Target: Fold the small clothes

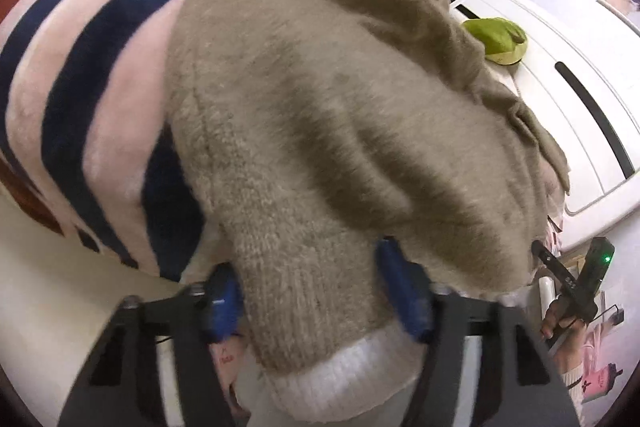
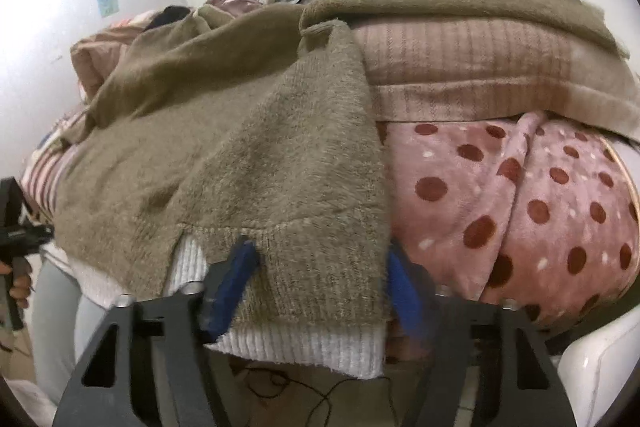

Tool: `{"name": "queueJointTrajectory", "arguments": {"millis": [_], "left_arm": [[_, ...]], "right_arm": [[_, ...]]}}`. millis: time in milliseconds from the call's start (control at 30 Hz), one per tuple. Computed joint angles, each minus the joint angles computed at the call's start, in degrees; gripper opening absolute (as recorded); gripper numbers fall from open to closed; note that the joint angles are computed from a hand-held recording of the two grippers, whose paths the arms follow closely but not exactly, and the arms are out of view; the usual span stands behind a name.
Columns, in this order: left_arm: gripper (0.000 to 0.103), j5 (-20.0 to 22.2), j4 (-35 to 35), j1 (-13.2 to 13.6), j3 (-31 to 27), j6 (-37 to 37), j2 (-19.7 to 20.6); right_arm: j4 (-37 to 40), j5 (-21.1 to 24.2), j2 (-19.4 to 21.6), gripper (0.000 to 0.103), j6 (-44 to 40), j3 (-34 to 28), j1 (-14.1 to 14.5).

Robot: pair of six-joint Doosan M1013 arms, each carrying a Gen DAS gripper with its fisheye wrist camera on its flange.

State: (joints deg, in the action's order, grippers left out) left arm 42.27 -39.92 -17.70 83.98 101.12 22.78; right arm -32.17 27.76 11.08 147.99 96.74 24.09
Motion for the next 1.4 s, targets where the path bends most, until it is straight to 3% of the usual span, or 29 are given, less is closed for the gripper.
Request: {"name": "queueJointTrajectory", "arguments": {"millis": [67,100,133,233,500,700,833,867,933,1000,1033,1067,1133,1200,1300,1400], "left_arm": [[0.040,0.69,3.27,-0.68,-1.33,-0.67,0.03],[0.025,0.29,3.71,-0.86,-1.45,-0.04,-0.21],[0.022,-0.42,3.41,-0.95,-1.51,0.58,-0.58],[0.020,-1.71,-0.60,-0.12,-1.12,4.12,-1.62],[0.018,-4.43,-4.24,1.45,1.72,9.82,-6.50],[0.018,-3.65,-7.13,3.13,5.60,15.07,-10.64],[0.022,-1.61,-3.75,3.57,7.20,12.21,-11.54],[0.024,-1.21,-2.57,3.65,7.55,11.34,-11.44],[0.051,-1.17,-0.08,3.73,7.84,8.34,-11.09],[0.070,-1.94,-0.59,4.35,7.96,7.61,-10.89],[0.074,-2.64,-1.62,4.87,7.87,8.12,-10.80],[0.075,-3.33,-2.73,5.45,7.61,8.88,-10.66],[0.083,-5.49,-3.68,6.49,6.51,9.10,-10.06],[0.083,-7.21,-4.42,7.52,5.14,9.06,-8.95],[0.083,-9.22,-5.01,9.13,1.68,6.35,-6.11],[0.083,-8.83,-12.14,11.26,-2.07,7.51,-2.42]], "right_arm": [[3.89,-1.97,-0.29,0.032,-2.07,0.32,-0.51],[5.53,-2.42,-0.21,0.029,-3.22,0.05,-0.55],[5.81,-2.36,-0.29,0.026,-3.40,-0.06,-0.42],[3.11,-2.32,-0.42,0.019,-0.25,-0.64,0.36],[-3.44,-8.74,-4.52,0.006,7.87,1.82,1.24],[4.45,-8.41,-6.57,0.005,-0.07,2.46,3.32],[13.09,-6.07,-7.24,0.006,-5.52,3.21,4.56],[14.36,-4.66,-7.09,0.007,-6.07,3.19,4.71],[12.90,-1.71,-6.53,0.012,-4.17,3.00,4.86],[10.77,1.35,-5.97,0.033,-1.91,2.26,4.91],[7.93,2.88,-5.79,0.056,0.42,1.70,5.22],[3.63,4.40,-5.63,0.063,3.18,1.10,5.68],[-1.91,7.22,-5.07,0.063,5.23,-0.74,6.19],[-5.24,8.15,-4.22,0.063,5.45,-2.79,5.94],[-6.25,5.36,-2.63,0.065,4.82,-5.84,4.99],[-4.46,0.43,-0.63,0.065,2.77,-9.09,3.84]]}}
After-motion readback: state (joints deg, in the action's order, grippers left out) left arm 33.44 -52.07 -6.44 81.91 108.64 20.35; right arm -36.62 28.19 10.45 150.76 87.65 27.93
